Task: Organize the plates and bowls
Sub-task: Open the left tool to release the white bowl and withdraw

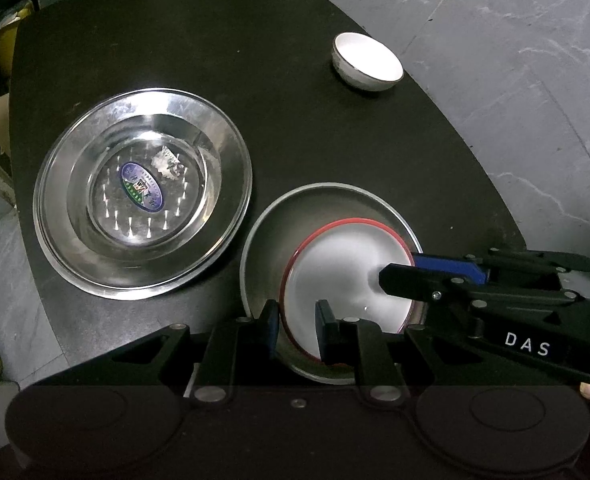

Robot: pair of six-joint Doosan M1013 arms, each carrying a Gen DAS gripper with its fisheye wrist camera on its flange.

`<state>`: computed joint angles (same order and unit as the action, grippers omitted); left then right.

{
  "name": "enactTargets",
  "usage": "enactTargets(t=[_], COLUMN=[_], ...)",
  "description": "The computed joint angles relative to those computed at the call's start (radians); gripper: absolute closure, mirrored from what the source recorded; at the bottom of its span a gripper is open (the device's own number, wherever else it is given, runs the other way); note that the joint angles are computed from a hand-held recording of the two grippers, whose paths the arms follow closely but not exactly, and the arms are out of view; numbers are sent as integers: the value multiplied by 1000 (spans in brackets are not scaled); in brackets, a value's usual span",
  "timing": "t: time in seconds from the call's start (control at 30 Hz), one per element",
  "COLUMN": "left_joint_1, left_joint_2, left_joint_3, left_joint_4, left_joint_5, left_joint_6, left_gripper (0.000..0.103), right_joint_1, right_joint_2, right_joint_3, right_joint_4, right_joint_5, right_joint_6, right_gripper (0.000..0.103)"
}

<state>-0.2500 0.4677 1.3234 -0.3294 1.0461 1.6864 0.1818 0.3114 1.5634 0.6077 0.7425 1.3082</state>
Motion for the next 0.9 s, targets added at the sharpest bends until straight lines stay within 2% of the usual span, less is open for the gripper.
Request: enactTargets(t=[0.9], left_joint_1=[4], left_joint_2=[7], left_joint_3=[-14], left_joint_4=[12], left_joint_5=[1], left_joint_6=[-26], left_gripper=[80], right_joint_1=[-6], right_joint_2=[16], right_joint_3=[-18], right_joint_4=[7], right_joint_5=[24], right_joint_6=[-6], right_gripper=[80])
